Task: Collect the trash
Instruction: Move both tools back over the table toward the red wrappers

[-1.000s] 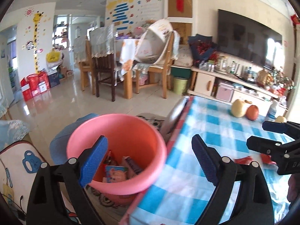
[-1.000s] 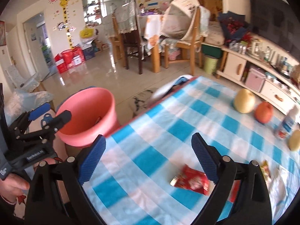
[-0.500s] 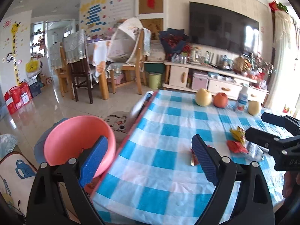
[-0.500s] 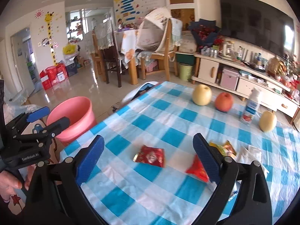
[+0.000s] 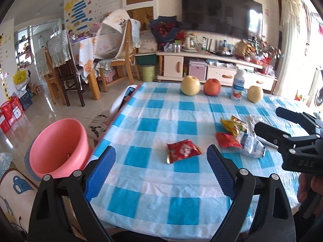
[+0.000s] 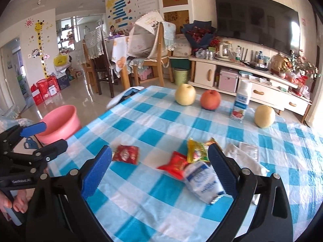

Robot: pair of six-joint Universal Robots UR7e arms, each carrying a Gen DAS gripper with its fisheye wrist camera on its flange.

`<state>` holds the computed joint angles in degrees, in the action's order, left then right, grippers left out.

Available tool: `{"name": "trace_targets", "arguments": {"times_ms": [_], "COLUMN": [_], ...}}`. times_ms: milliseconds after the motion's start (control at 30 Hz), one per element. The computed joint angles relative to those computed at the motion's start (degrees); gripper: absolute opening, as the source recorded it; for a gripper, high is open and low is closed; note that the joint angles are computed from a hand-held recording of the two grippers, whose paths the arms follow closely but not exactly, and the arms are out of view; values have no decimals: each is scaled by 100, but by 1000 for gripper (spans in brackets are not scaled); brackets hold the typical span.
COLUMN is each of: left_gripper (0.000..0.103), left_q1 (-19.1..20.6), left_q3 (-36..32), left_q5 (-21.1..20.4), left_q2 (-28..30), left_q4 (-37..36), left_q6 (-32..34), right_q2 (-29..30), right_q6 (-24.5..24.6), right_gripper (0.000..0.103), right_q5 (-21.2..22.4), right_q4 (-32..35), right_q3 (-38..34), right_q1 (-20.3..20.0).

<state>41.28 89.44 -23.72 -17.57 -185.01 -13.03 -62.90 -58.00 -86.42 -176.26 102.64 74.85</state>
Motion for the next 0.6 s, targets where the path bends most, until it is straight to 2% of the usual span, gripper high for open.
{"name": "trace_targets", "arguments": {"times_ms": [400,500,600], "left_gripper": [91,91,91], "left_q1": [-14,19,83], "left_q3": [-753,-1006,-1306], "left_q5": [-393,-499,-676], "left_q2": [529,689,849], "left_q4": [834,1051,1316], "left_q6": [-159,-111,-112], "right_q2": [230,297,318], "right_q6": [-319,-403,-271], "right_gripper": [96,96,96], "right_q5": [-128,-319,-350], "right_q4": [-310,-85,365], "right_q3": [-359,-593,-937], "right_q1": [-290,-315,-401]}}
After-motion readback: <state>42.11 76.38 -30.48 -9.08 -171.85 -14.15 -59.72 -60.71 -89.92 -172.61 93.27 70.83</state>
